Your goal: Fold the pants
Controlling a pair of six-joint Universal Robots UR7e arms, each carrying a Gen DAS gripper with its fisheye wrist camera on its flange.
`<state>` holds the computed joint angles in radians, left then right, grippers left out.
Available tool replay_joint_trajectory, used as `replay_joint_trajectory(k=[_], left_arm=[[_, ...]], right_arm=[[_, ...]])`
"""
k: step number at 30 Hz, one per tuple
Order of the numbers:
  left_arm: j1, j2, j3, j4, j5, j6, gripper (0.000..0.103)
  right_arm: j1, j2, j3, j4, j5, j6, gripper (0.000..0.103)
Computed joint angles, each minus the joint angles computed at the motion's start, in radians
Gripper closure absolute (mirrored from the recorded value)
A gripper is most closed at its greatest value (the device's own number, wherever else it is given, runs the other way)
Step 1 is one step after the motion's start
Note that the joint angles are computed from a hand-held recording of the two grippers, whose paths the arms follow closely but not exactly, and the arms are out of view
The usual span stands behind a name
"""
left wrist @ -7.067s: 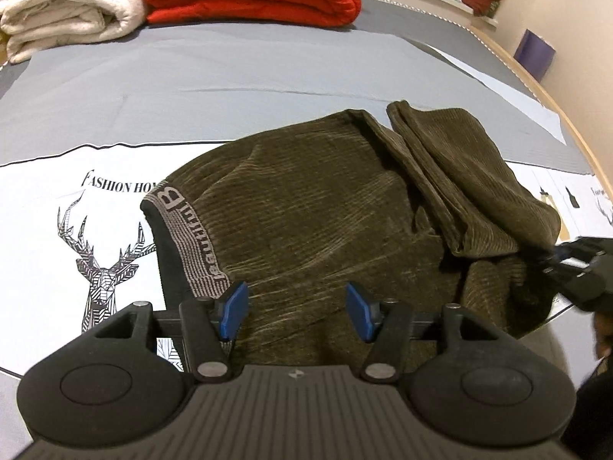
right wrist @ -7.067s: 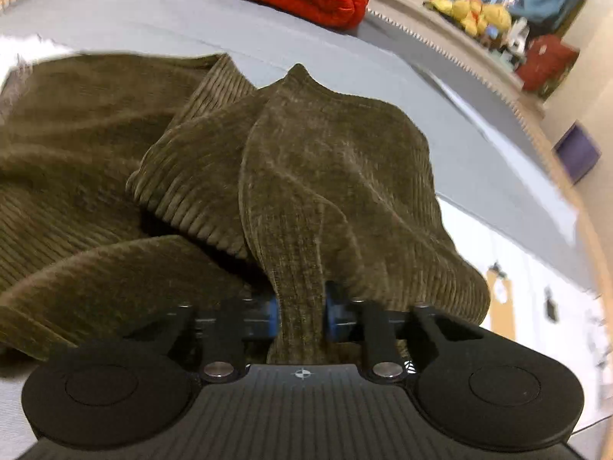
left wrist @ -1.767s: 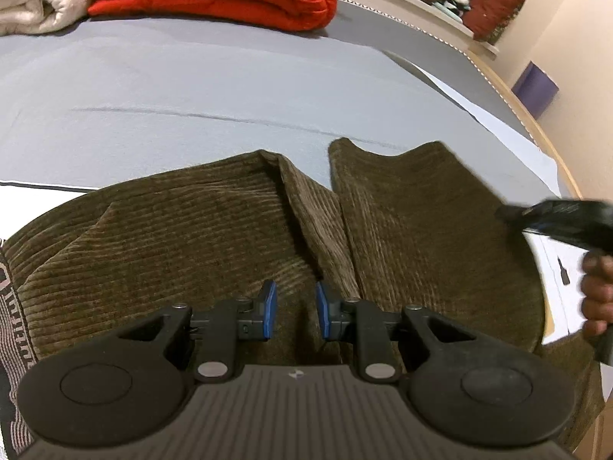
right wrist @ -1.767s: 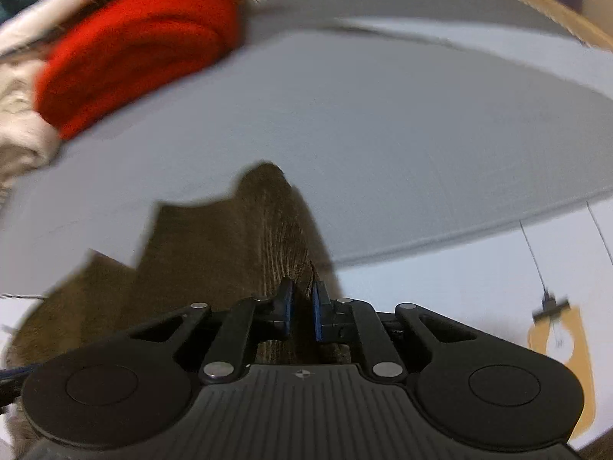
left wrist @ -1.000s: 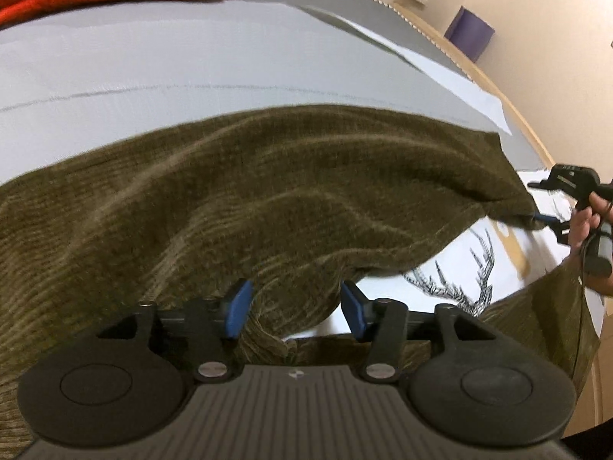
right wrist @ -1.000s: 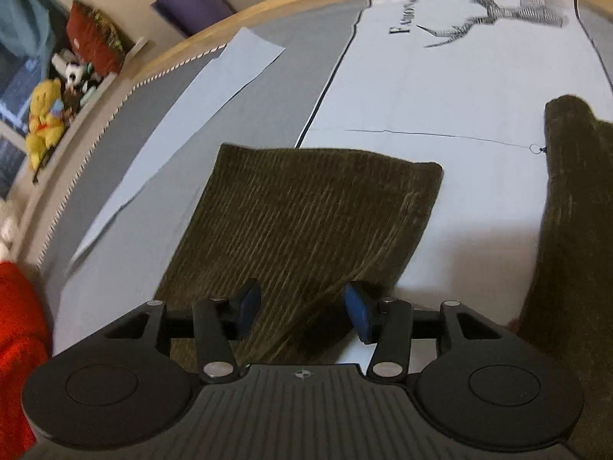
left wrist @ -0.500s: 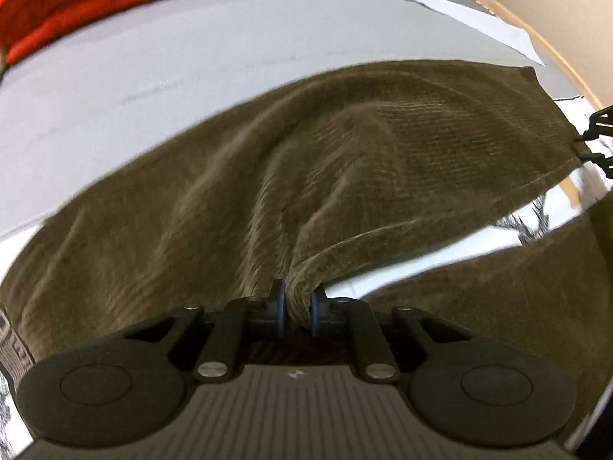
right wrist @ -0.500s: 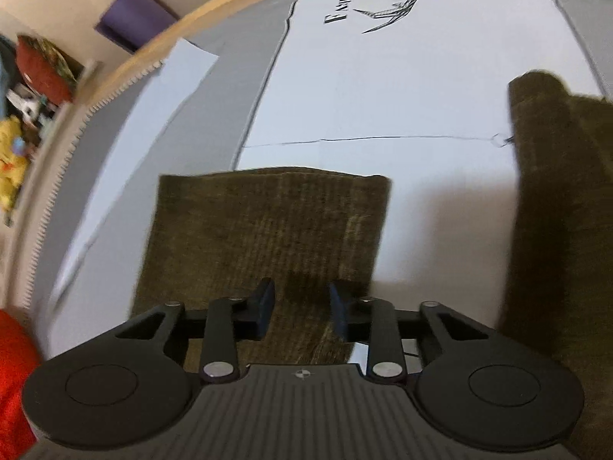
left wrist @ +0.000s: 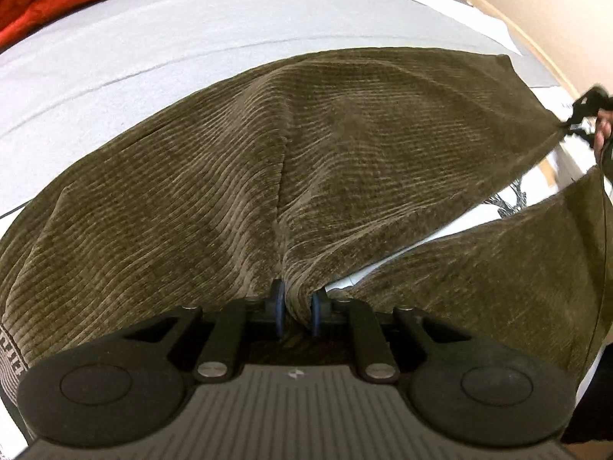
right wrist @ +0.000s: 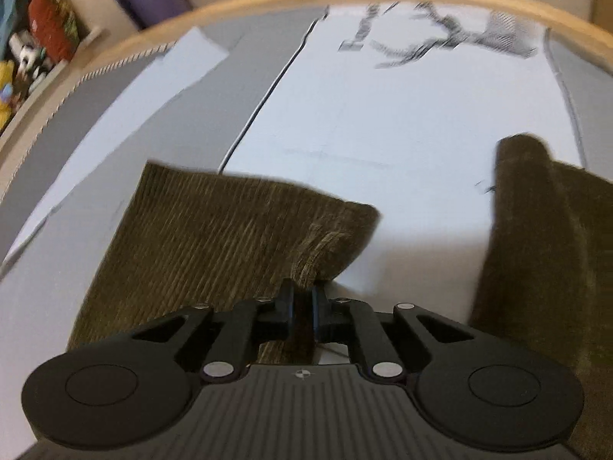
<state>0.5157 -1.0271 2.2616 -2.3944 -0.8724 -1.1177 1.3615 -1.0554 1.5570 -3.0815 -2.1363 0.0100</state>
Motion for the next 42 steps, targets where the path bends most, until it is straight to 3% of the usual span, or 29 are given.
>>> replay_joint_trajectory(k=[2, 4, 5, 7, 9, 10, 11, 12, 14, 16, 19, 23, 27, 29, 33, 37, 42], left_arm=[[0.005, -0.002, -0.013, 0.021, -0.032, 0.053, 0.088], [0.003, 0.005, -0.022, 0.028, -0.065, 0.125, 0.088], [0.001, 0.003, -0.022, 0.035, -0.067, 0.133, 0.087], [0.001, -0.016, -0.001, -0.006, -0.07, 0.135, 0.085], [0.01, -0.072, 0.044, -0.082, -0.096, 0.119, 0.071], [0.011, -0.11, 0.073, -0.123, -0.096, 0.095, 0.064], [0.007, -0.143, 0.094, -0.153, -0.086, 0.068, 0.048], [0.0, -0.184, 0.121, -0.18, -0.07, 0.042, 0.044], [-0.02, -0.289, 0.146, -0.109, -0.013, -0.059, 0.044], [-0.047, -0.406, 0.149, 0.095, 0.066, -0.232, 0.045], [-0.067, -0.568, 0.164, 0.409, 0.147, -0.502, 0.045], [-0.052, -0.721, 0.156, 0.777, 0.113, -0.803, 0.042], [0.008, -0.801, 0.202, 0.783, 0.063, -0.853, 0.037], [0.03, -0.815, 0.221, 0.754, 0.044, -0.859, 0.037], [0.067, -0.793, 0.246, 0.629, 0.029, -0.785, 0.035], [0.097, -0.732, 0.234, 0.604, 0.03, -0.751, 0.035], [0.087, -0.679, 0.219, 0.626, 0.051, -0.705, 0.062]], right_arm=[[0.028, 0.007, 0.006, -0.12, -0.06, -0.068, 0.096], [0.043, 0.035, -0.018, -0.159, -0.185, -0.107, 0.095], [0.038, 0.044, -0.031, -0.117, -0.244, -0.087, 0.095], [0.021, 0.032, -0.038, 0.043, -0.313, 0.051, 0.093], [0.016, 0.018, -0.026, 0.069, -0.333, 0.101, 0.089], [0.031, 0.03, -0.033, 0.02, -0.364, 0.063, 0.089], [0.05, 0.048, -0.041, -0.072, -0.391, -0.017, 0.083], [0.066, 0.066, -0.05, -0.176, -0.395, -0.122, 0.077], [0.095, 0.075, -0.036, -0.359, -0.348, -0.268, 0.057], [0.118, 0.044, 0.012, -0.411, -0.271, -0.301, 0.056], [0.16, -0.036, 0.125, -0.381, -0.146, -0.275, 0.056], [0.22, -0.135, 0.269, -0.247, 0.004, -0.226, 0.056], [0.268, -0.197, 0.371, -0.071, 0.144, -0.246, 0.056], [0.282, -0.212, 0.387, 0.07, 0.201, -0.281, 0.056], [0.326, -0.205, 0.387, 0.291, 0.202, -0.292, 0.056], [0.348, -0.202, 0.416, 0.287, 0.203, -0.34, 0.056], [0.337, -0.209, 0.414, 0.279, 0.199, -0.387, 0.056]])
